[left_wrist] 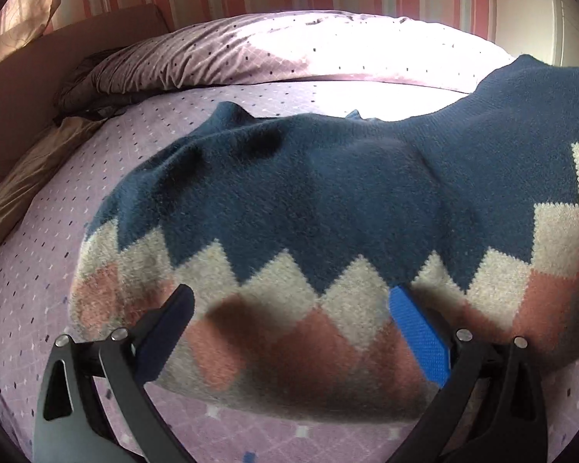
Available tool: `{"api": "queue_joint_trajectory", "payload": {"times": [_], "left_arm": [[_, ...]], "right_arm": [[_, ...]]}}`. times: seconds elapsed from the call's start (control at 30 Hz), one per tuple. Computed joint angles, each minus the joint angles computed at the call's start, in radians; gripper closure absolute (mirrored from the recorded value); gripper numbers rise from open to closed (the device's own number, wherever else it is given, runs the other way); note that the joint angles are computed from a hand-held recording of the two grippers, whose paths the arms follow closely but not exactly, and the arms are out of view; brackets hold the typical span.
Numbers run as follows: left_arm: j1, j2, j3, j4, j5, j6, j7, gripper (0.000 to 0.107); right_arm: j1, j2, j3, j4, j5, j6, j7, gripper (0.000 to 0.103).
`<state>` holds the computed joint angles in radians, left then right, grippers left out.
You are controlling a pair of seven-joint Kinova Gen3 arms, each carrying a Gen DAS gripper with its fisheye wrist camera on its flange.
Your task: Fold small clothes
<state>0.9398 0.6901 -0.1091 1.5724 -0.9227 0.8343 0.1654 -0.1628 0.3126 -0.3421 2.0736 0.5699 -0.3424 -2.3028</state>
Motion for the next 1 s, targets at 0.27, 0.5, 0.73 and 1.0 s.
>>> {"api": "queue_joint_trajectory", "payload": {"times": [0.27,0.5,0.73,1.0], "left_arm": [[-0.016,-0.229,-0.071,0.316,-0.192,-0.051,0.251,0.006],[-0.104,-0.396,-0.079,0.570,-0.336,-0.067,0.420,0.006],[-0.204,-0.479,-0.039,0.723,-0.430,-0.099,0.531,0.006],[-0.287,-0.541,0.060,0.717,-0.480,-0.113,0.535,0.006]], "right_arm": [[-0.267,0.073,0.065,-0.180,-0.185,0.070,0.133,0.072],[-0.535,0.261,0.167,-0.412,-0.438,0.204,0.298,0.078],[-0.836,0.433,0.442,-0.611,-0.511,0.410,0.336,0.082],[-0.698,0.244,0.277,-0.355,-0.574,0.180,0.491,0.006]]}}
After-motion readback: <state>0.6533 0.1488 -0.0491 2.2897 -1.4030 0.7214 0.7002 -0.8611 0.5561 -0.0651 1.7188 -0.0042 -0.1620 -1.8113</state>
